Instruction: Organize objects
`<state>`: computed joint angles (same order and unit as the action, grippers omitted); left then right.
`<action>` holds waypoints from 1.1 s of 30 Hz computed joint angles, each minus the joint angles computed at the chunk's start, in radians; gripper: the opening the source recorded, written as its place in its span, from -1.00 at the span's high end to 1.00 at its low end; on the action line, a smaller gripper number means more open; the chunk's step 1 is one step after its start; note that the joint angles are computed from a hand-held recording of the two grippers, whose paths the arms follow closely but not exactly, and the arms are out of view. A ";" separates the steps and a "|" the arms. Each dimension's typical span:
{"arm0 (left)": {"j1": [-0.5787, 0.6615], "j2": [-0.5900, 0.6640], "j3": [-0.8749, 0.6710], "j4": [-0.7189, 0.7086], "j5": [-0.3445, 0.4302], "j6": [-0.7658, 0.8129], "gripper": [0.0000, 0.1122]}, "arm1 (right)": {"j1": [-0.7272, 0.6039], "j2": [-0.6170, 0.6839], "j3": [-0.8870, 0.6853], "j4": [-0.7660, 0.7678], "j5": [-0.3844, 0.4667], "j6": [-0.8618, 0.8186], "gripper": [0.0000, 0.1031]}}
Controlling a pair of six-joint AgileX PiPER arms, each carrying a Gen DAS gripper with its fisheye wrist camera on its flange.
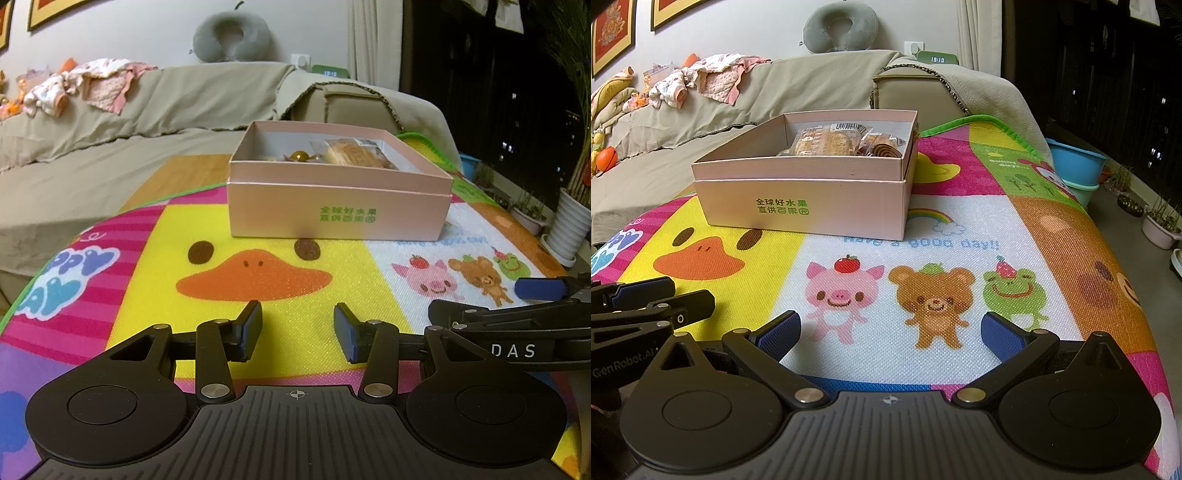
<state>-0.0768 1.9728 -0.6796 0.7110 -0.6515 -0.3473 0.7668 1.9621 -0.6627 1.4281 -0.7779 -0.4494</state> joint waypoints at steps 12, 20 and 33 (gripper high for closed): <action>-0.001 0.001 -0.001 -0.002 0.000 0.001 0.15 | -0.001 0.001 -0.002 0.001 0.000 -0.003 -1.00; -0.002 0.001 0.006 -0.010 -0.005 0.011 0.15 | -0.001 0.000 0.000 0.000 0.000 0.000 -1.00; -0.004 0.001 0.005 -0.012 -0.004 0.011 0.15 | -0.001 0.000 -0.001 0.000 0.000 0.000 -1.00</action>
